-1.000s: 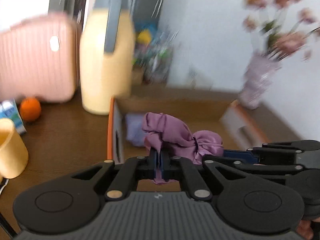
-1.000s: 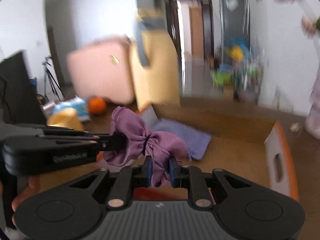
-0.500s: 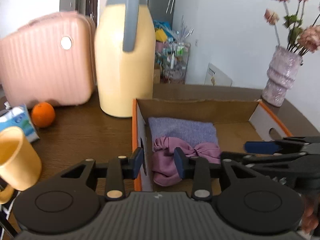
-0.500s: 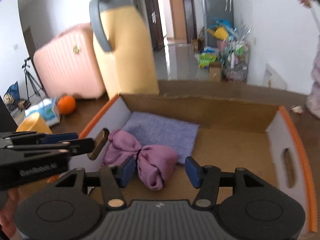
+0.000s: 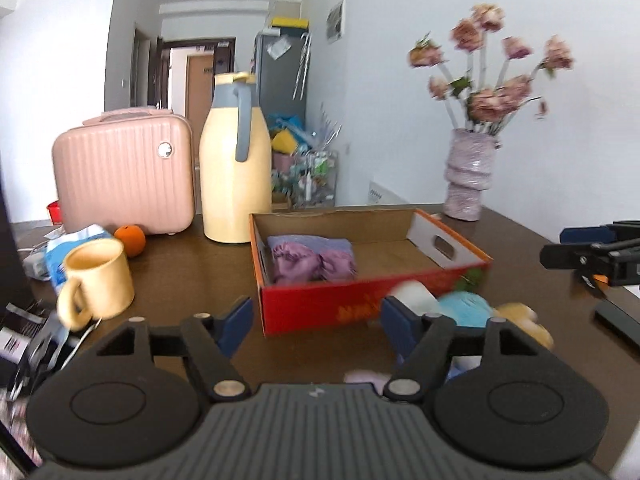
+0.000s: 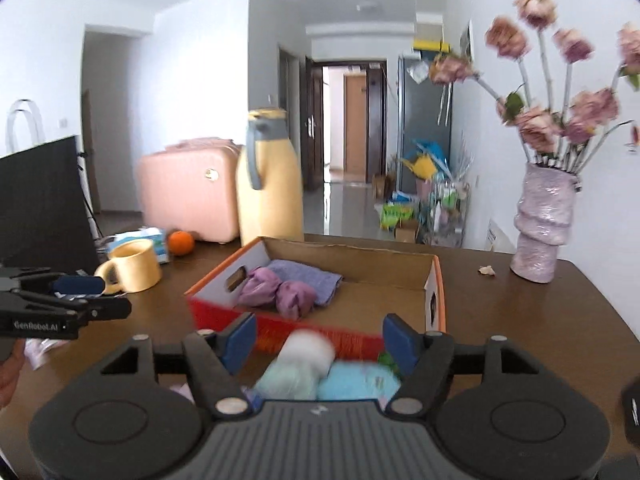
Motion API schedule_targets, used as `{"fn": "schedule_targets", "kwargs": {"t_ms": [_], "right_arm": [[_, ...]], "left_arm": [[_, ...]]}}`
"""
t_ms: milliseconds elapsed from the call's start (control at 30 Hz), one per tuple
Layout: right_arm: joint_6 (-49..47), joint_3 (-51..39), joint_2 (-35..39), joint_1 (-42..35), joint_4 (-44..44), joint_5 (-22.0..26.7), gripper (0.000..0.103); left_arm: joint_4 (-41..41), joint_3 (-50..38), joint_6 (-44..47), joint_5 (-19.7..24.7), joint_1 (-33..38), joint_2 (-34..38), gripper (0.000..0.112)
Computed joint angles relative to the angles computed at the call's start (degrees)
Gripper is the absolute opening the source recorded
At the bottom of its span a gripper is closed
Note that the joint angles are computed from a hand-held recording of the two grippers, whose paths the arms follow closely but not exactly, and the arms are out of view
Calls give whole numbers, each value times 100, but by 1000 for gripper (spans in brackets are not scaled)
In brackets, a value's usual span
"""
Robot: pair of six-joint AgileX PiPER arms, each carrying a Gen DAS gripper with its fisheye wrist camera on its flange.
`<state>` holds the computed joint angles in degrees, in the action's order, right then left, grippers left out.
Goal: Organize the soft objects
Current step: 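Lower the pink scrunchie onto the cloth in the box and release, then reach both grippers to the rolled lavender towel and close on it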
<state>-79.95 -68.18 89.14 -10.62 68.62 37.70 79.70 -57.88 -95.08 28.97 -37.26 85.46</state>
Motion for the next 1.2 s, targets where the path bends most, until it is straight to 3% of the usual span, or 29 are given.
{"fn": "schedule_targets", "kwargs": {"t_ms": [133, 267, 333, 433, 700, 867, 1000, 1100, 1200], "right_arm": [[-1186, 1841, -1363, -777, 807, 583, 75], [-1450, 3262, -2403, -1497, 1045, 1328, 75], [-1619, 3771, -2780, -1936, 913, 1844, 75], [-1667, 4214, -3286, -2204, 582, 1991, 75], [-1494, 4545, -3691, -2676, 422, 2336, 75], [-1338, 4536, -3406, -1819, 699, 1545, 70], [-1222, 4328, -2864, -844, 1043, 651, 62], [-1189, 3971, -2165, -153, 1626, 37, 57], [-1164, 3502, -1350, 279, 2237, -115, 48]], "left_arm": [[132, 964, -775, 1244, -1198, -741, 74], [-18, 1549, -1509, 2731, -2707, -1156, 80], [-276, 1660, -1705, 3163, -3271, -1202, 81], [-513, 1748, -1809, 3558, -3864, -1053, 81], [-545, 1943, -2175, 3266, -3838, -967, 81], [-376, 1998, -2234, 2768, -3333, -958, 80], [28, 2013, -2278, 1877, -2398, -835, 80], [349, 1742, -2157, 825, -1305, -562, 78], [1123, 1333, -2461, -299, -287, -144, 77]]}}
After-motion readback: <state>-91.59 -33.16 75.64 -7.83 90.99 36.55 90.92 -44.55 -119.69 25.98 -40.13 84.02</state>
